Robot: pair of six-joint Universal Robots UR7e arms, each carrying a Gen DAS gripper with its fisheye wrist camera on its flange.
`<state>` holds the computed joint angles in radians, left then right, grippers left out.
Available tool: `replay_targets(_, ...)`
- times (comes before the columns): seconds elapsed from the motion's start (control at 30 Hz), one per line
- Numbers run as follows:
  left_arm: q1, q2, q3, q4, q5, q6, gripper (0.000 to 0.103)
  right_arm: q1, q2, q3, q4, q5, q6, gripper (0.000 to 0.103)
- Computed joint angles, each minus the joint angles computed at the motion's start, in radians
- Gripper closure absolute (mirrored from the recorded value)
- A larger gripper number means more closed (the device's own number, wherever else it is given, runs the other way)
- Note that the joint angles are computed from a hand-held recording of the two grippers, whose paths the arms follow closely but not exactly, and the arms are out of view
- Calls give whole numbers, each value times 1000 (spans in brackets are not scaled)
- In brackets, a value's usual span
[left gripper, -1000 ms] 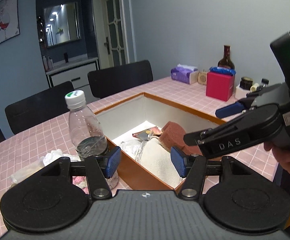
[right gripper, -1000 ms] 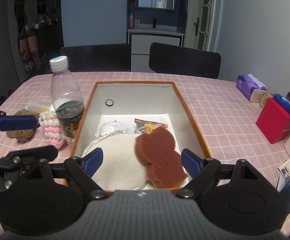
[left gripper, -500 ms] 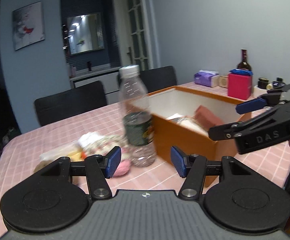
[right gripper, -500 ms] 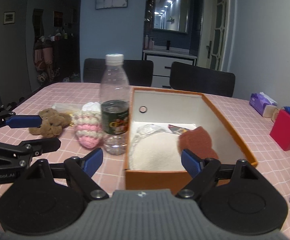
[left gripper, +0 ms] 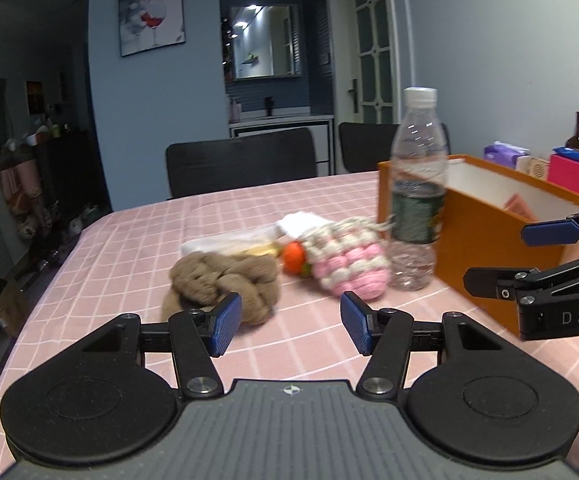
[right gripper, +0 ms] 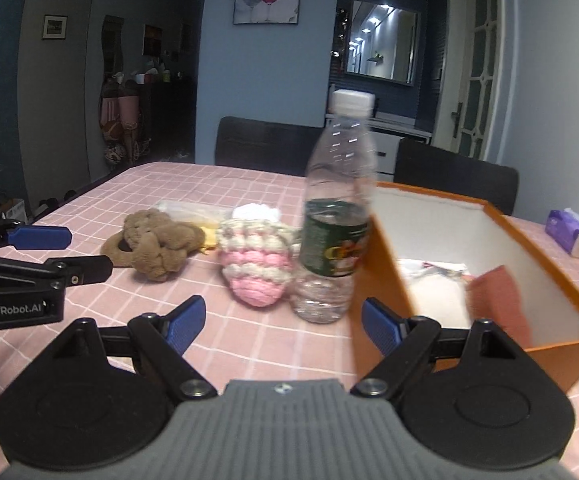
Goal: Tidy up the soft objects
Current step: 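Move the left tool to the brown plush while the right tool reaches the pink crocheted pouch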
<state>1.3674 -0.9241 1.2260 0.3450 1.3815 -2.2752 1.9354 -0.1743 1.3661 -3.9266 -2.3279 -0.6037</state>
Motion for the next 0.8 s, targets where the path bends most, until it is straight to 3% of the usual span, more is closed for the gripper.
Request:
replay_targets(0.3,27,115,-200,96,-29,-5,29,-37,114,-223,144,18,-47,27)
replay_targets(0.53,26,275,-447,244,-89,-108,29,-66,207,-426,260,-3,-99,34)
replay_targets(0.7,22,330,-518,259,-120,-117,32,-78,290,-587,315,-39,-132,35)
replay_targets(0.8,20,347,-536,255,-143,-124,42,-82,354,-705,338,-66,-175,40)
